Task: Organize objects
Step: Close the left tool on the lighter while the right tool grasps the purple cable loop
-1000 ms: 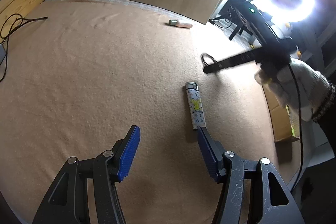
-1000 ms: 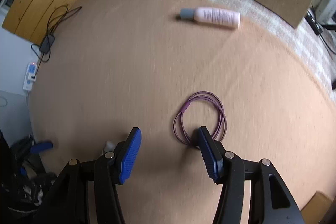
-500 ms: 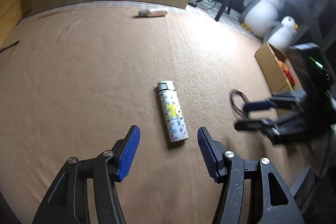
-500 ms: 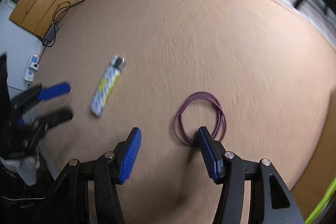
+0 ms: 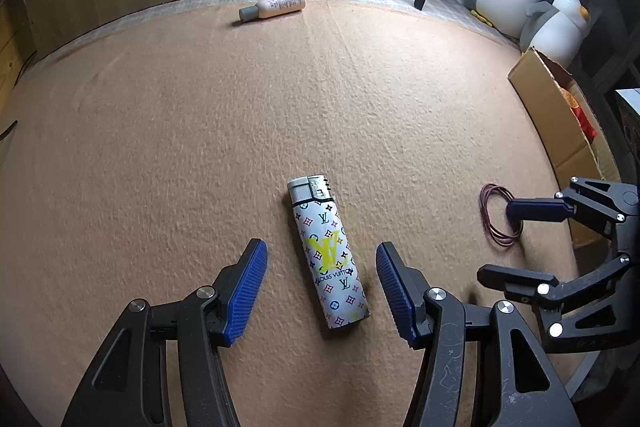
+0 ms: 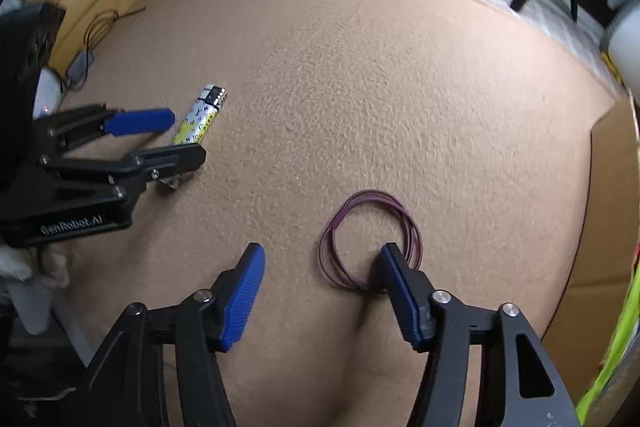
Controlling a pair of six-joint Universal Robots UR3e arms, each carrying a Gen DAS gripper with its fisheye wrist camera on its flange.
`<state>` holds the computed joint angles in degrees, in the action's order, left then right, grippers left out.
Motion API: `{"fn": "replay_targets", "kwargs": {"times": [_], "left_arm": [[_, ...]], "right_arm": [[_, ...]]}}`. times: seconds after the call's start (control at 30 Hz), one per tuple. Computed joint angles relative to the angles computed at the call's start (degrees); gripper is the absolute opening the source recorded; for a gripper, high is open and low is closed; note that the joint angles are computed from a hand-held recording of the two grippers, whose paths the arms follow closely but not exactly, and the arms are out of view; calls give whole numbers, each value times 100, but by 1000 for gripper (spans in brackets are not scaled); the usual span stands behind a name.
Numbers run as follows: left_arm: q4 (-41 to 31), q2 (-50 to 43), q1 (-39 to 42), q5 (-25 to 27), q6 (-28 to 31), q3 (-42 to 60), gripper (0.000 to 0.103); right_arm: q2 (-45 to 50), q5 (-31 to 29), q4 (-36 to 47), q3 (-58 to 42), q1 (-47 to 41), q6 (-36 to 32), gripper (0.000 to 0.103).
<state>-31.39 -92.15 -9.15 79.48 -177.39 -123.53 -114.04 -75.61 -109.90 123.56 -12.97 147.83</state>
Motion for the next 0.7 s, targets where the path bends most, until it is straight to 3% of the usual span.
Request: {"fn": "replay_targets", "kwargs": {"times": [0.23,0.43,0.7], "left_arm": [[-40,-157,-81,173,-47,165,54],[-95,-221,-154,289,-11,265,54],[-74,-271,-254,447,-33,328,48]], "right_arm": [[264,-103,-136,-20,316,14,86],[435,-566,-423,-7,775,121,92],[273,-442,-418,138,564,162,94]]}}
